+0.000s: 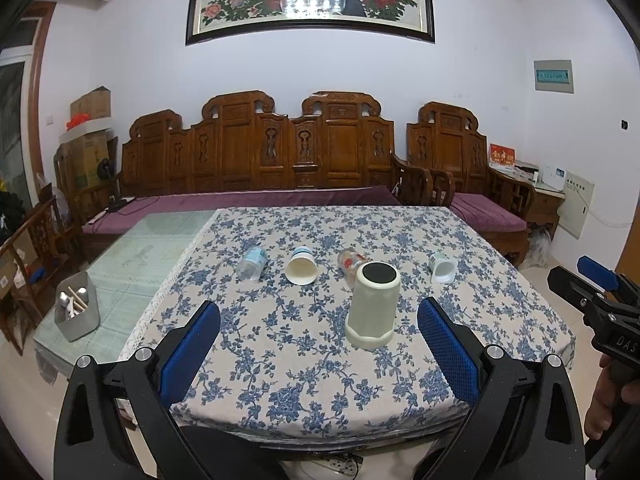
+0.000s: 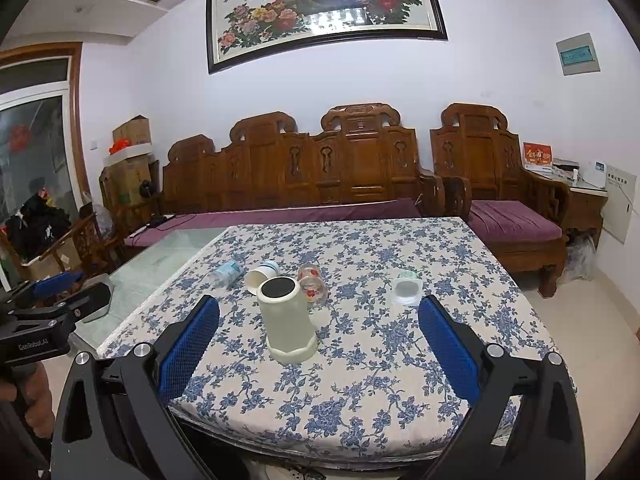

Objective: Flip cup upside down

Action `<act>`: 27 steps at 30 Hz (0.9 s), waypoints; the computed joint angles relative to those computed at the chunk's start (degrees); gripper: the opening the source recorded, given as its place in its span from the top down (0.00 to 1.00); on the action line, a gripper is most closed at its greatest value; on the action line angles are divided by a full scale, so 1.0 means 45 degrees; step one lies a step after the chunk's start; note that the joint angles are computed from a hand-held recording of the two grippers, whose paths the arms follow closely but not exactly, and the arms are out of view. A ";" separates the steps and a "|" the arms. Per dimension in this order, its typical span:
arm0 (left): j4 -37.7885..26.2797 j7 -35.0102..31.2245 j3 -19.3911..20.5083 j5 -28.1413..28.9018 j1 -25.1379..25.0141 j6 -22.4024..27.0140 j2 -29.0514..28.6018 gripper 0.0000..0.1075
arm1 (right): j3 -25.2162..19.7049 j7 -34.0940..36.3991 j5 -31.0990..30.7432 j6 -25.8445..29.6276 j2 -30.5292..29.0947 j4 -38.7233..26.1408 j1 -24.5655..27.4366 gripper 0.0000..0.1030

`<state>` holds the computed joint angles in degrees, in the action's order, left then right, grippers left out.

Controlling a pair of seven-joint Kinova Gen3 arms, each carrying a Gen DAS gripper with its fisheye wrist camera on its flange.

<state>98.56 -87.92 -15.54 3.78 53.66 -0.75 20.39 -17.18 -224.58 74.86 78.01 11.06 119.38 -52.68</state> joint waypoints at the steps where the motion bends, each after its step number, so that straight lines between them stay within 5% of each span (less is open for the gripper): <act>1: 0.0004 0.0008 0.0014 0.0016 -0.0012 -0.0012 0.0000 0.12 | -0.0004 0.0006 -0.0020 0.0015 -0.0004 -0.0003 -0.0005 0.03; 13: -0.0018 -0.0035 -0.0259 0.0114 0.0228 -0.0038 0.0077 0.12 | 0.0002 -0.0051 -0.0026 0.0026 0.0033 -0.0013 -0.0030 0.03; 17: 0.0080 -0.0157 -0.1431 0.0329 0.1284 -0.0271 0.0220 0.12 | 0.0013 -0.0072 -0.0020 0.0055 0.0096 -0.0063 -0.0055 0.03; 27: 0.0115 -0.0632 -0.1187 0.0794 0.1108 -0.0320 0.0216 0.12 | 0.0018 -0.0090 -0.0019 0.0038 0.0082 -0.0039 -0.0058 0.03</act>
